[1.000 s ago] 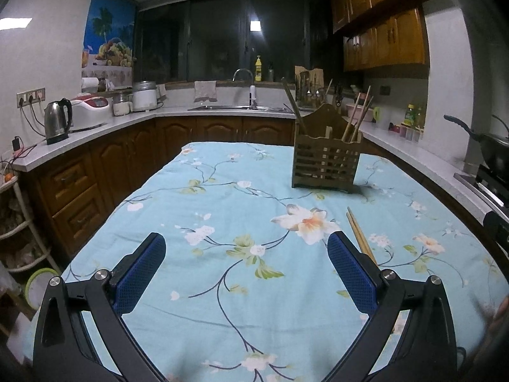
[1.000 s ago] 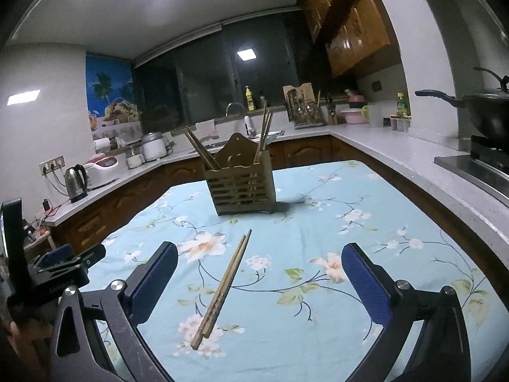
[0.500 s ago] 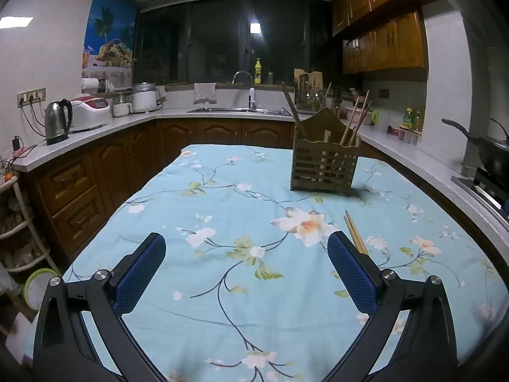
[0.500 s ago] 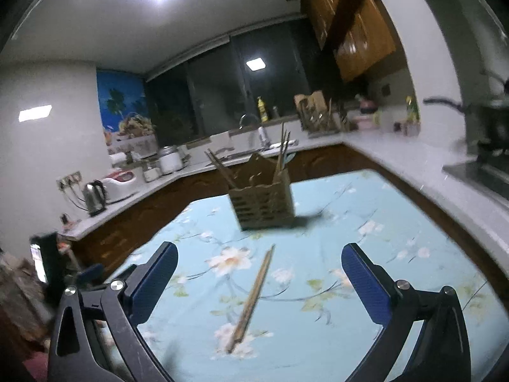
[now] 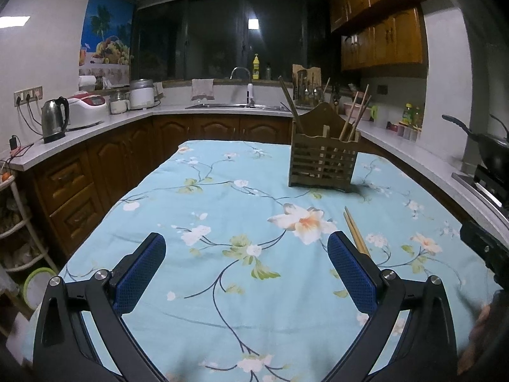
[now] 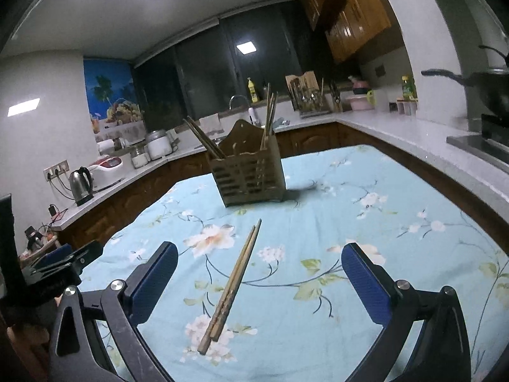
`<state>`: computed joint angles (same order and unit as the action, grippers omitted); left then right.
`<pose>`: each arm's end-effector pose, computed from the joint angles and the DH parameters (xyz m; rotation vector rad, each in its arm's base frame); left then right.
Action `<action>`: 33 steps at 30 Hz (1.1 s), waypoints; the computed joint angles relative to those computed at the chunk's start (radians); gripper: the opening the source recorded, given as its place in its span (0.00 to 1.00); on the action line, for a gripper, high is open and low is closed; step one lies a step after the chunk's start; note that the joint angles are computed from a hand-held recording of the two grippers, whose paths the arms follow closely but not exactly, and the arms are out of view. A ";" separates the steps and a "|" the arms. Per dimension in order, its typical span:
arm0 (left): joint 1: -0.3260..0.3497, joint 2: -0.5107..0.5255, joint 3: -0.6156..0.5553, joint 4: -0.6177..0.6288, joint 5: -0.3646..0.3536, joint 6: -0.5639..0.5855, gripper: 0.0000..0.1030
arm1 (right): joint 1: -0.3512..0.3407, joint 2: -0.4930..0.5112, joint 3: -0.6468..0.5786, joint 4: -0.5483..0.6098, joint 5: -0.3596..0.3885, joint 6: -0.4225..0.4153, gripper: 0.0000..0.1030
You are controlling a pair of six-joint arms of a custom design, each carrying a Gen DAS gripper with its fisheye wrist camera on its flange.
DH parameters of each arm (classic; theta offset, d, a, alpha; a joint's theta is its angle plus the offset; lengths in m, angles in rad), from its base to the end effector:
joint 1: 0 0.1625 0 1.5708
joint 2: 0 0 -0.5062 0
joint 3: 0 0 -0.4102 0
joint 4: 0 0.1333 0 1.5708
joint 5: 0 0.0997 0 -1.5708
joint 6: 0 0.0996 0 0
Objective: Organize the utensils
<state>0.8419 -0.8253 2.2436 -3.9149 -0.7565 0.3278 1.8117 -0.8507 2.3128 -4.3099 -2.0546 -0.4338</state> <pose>-0.1931 -0.5251 0.1676 0.7062 2.1574 -1.2760 0.2017 -0.4566 0.2051 0.3363 -2.1348 1.5199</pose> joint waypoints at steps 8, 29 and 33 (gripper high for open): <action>0.005 -0.008 -0.012 0.013 -0.028 0.017 1.00 | 0.057 -0.107 0.009 0.148 -0.054 0.086 1.00; -0.015 0.006 -0.051 -0.010 -0.056 0.049 1.00 | 0.010 -0.010 -0.063 -0.101 -0.023 -0.120 1.00; -0.008 0.034 -0.074 -0.025 -0.032 0.065 1.00 | -0.005 -0.003 -0.073 -0.070 -0.011 -0.111 1.00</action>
